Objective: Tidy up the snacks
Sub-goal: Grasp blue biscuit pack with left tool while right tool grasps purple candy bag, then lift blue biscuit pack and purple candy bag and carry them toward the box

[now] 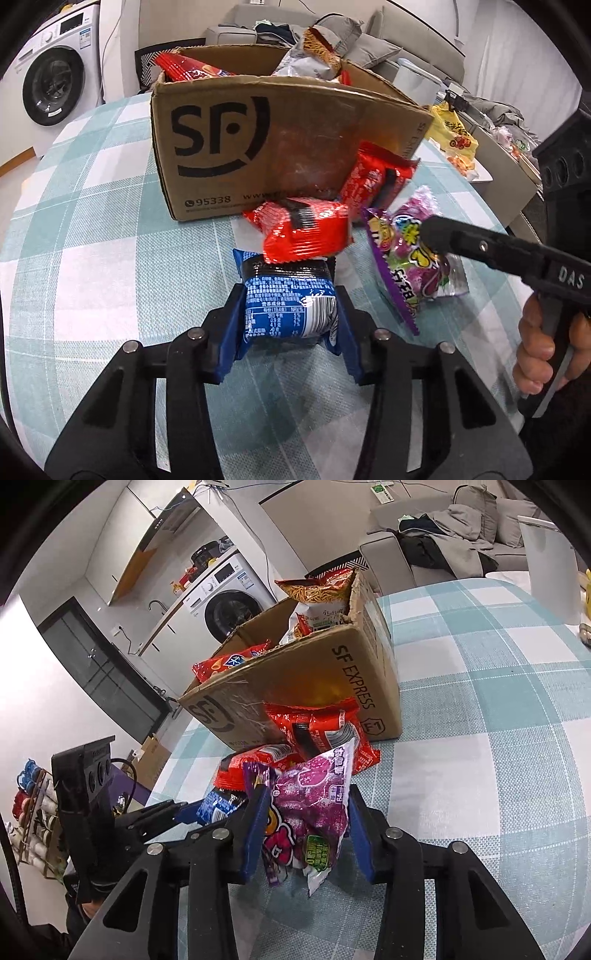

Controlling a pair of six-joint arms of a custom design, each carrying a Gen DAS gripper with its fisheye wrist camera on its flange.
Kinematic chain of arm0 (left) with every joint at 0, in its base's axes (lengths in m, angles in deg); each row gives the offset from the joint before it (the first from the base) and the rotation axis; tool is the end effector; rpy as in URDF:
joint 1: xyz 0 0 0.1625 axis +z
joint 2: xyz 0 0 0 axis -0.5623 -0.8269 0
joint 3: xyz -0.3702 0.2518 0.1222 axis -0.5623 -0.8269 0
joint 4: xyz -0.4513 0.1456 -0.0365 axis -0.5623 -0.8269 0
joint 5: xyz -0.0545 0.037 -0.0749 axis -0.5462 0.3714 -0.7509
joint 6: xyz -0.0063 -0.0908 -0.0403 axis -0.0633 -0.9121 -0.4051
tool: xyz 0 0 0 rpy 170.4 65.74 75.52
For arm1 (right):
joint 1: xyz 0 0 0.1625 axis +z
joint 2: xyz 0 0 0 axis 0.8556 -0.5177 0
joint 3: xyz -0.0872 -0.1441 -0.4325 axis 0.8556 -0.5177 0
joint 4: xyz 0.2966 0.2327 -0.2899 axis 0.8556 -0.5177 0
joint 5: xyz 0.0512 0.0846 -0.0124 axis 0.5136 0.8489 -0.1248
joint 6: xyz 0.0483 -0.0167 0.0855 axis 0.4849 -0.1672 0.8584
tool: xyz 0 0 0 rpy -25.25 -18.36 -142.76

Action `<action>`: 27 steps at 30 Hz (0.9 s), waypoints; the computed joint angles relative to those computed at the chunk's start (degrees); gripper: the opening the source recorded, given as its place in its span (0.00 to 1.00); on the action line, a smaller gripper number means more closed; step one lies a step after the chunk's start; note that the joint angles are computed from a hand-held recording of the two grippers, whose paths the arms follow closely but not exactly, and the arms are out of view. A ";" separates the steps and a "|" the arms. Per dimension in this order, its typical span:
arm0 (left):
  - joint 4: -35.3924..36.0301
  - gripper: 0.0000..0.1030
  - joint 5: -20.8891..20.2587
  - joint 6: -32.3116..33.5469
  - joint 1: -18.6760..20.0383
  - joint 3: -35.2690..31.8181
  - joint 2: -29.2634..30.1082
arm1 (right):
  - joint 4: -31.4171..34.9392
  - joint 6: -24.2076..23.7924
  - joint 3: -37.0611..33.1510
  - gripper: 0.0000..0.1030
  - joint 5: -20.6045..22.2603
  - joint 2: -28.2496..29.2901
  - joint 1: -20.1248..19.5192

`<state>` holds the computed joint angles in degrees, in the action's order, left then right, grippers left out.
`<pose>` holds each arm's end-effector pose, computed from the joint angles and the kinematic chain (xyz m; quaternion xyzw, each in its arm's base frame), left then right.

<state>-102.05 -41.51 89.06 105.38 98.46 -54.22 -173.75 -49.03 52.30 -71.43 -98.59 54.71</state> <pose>-0.0427 -0.5953 0.1728 0.4669 0.8758 -0.0627 0.1046 0.2579 -0.4232 -0.0393 -0.0935 -0.8639 0.4637 0.1729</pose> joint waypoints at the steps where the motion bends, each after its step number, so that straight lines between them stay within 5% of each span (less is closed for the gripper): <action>1: 0.23 0.42 -0.11 -0.06 0.01 0.15 -0.26 | -0.04 0.03 0.00 0.40 -0.09 0.00 0.00; 27: 1.88 0.42 -3.18 0.90 0.27 2.53 -6.54 | -5.74 -4.36 -0.35 0.39 -1.68 0.02 2.96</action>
<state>-100.17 -44.69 89.96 105.65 101.00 -60.76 -179.49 -53.39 51.95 -73.11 -98.57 57.67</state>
